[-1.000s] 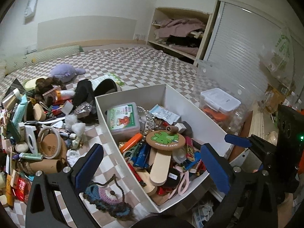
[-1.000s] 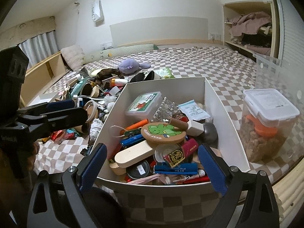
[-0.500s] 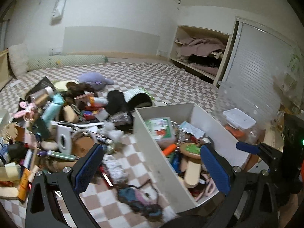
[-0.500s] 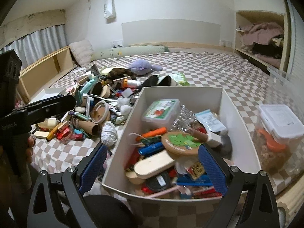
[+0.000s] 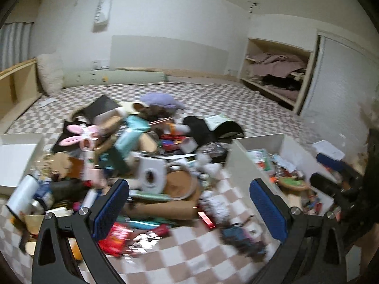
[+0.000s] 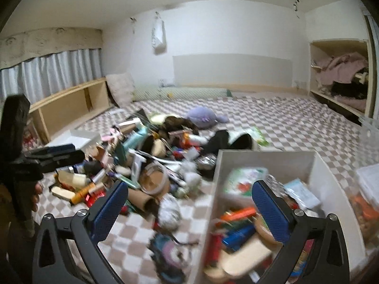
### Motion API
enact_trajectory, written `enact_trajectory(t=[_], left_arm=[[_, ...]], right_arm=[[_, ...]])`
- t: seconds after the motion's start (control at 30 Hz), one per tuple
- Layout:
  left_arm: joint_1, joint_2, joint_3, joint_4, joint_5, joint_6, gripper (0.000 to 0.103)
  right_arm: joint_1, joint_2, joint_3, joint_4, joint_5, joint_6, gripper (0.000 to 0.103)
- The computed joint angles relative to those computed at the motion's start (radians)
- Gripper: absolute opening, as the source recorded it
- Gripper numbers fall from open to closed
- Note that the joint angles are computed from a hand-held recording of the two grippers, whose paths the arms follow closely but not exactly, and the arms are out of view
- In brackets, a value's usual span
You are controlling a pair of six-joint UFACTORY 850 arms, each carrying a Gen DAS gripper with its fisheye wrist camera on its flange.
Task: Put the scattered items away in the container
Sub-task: 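Withdraw both tools from the white box back toward the pile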
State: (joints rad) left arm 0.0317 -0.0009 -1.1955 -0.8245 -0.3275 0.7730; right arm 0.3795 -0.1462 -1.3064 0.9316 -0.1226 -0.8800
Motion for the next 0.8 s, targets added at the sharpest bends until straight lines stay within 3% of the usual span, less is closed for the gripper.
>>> enact_trajectory(t=[0.1, 0.4, 0.67, 0.8], left_arm=[[0.036, -0.012, 0.009, 0.025, 0.01, 0.001, 0.102], [0.142, -0.089, -0.003, 0.008, 0.0, -0.003, 0.102], [0.2, -0.125, 0.016, -0.086, -0.006, 0.11, 0.102], [0.213, -0.132, 0.03, -0.102, 0.009, 0.136, 0.102]], right_arm=[[0.028, -0.033, -0.035, -0.008, -0.003, -0.003, 0.103], [0.119, -0.181, -0.18, -0.563, -0.097, 0.492, 0.103], [0.156, -0.305, -0.272, -0.608, -0.195, 0.609, 0.103], [0.183, -0.347, -0.294, -0.799, -0.197, 0.826, 0.103]])
